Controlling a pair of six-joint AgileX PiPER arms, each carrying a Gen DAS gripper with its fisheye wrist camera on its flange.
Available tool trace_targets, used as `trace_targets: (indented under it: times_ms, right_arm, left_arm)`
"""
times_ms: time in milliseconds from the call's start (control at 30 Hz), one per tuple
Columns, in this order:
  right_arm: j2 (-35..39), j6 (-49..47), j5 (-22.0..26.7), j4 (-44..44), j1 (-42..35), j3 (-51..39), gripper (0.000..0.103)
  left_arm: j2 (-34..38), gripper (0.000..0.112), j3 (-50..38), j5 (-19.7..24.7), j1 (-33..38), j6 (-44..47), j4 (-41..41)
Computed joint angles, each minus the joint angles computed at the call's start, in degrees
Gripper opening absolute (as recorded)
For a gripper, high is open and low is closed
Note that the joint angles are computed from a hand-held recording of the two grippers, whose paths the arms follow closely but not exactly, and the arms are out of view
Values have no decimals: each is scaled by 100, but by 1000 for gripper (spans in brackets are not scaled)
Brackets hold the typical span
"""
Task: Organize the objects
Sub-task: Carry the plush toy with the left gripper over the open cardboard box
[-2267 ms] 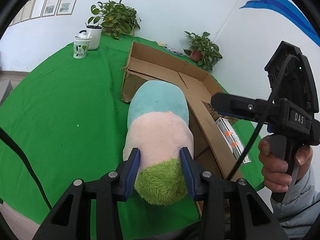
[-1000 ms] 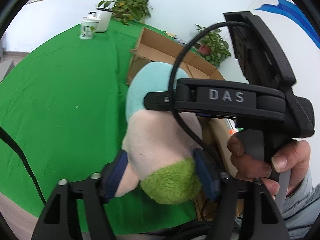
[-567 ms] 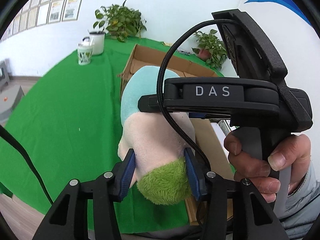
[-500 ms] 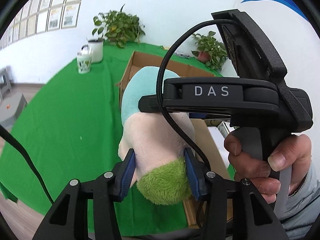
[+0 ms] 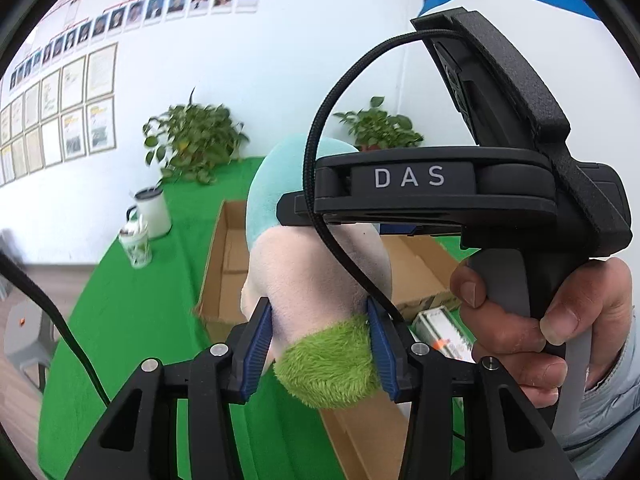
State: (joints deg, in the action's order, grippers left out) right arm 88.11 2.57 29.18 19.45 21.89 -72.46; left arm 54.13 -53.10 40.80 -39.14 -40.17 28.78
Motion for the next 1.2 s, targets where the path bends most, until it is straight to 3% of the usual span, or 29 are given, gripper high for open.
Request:
trace_targets:
  times_ms: [200,533,700,867,1200]
  right_arm:
    - [-21,446,90,-581,-182,-521,74]
    - [155,824,406,-1172,-316,-1416,74]
    - [199,214,342,-343,-755,-1335,74]
    - [619,147,456,-278,-833,-1654,74]
    - [2163,-1279,985,1239,-887,-2822,74]
  left_arm:
    - [713,44,-1045,-410,682,1530,-1078]
    - [1482,44,-2866,54,1290,3441,-2738]
    - [2111,44,-3722,282,1363,3849,-3020]
    - [3053,44,-4407,354,2314,4985,-4243]
    - [3360,43,-3969,417,3178,5300,-4561]
